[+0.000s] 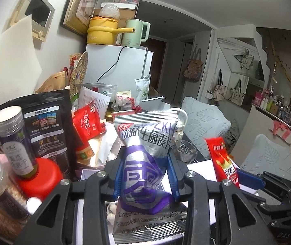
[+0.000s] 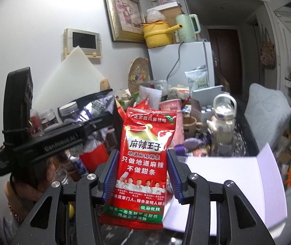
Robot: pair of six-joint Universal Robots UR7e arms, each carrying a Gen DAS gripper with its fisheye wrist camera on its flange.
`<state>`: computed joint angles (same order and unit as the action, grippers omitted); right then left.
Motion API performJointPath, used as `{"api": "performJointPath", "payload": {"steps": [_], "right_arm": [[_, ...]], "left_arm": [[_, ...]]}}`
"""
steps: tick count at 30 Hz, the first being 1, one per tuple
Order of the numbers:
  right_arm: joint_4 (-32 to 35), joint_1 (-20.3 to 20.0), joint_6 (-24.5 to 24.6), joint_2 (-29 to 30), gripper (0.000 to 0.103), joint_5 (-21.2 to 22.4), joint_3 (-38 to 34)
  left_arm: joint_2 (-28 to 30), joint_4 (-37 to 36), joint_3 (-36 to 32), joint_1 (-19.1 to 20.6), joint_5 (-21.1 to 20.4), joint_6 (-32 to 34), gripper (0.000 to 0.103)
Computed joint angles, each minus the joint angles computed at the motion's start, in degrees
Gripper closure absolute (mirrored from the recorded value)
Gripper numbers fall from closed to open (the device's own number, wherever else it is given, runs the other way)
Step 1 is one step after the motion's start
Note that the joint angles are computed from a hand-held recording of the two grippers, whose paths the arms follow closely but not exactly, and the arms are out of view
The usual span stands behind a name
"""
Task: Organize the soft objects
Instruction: 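Lift and carry the snack bag with left tool while right tool carries red packet over the box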
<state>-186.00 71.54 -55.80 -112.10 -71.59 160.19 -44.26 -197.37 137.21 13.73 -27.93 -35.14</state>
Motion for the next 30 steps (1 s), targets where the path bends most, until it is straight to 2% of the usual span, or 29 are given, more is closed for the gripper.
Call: {"api": "performJointPath", "payload": {"steps": [4, 11, 17, 21, 30], "right_arm": [[-6.55, 2.42, 1.88, 7.12, 0.057, -1.06, -1.96], [-11.82, 4.22, 4.12, 16.32, 0.057, -2.54, -5.61], [-12.53, 4.14, 5.55, 21.82, 0.057, -4.17, -8.27], [-13.48, 4.93, 5.61, 25.86, 0.057, -8.47, -10.17], [-12.32, 3.77, 6.31, 30.3, 0.057, -12.05, -13.03]], "left_arm": [[1.45, -1.74, -1.45, 2.1, 0.52, 2.8, 0.067], [3.21, -0.87, -3.56, 6.04, -0.9, 5.42, 0.067], [3.7, 3.2, -5.16, 9.13, -2.4, 4.23, 0.067], [4.12, 6.88, -6.56, 11.75, -4.37, 2.48, 0.067], [6.34, 14.46, -10.24, 16.7, -8.77, 0.54, 0.067]]}}
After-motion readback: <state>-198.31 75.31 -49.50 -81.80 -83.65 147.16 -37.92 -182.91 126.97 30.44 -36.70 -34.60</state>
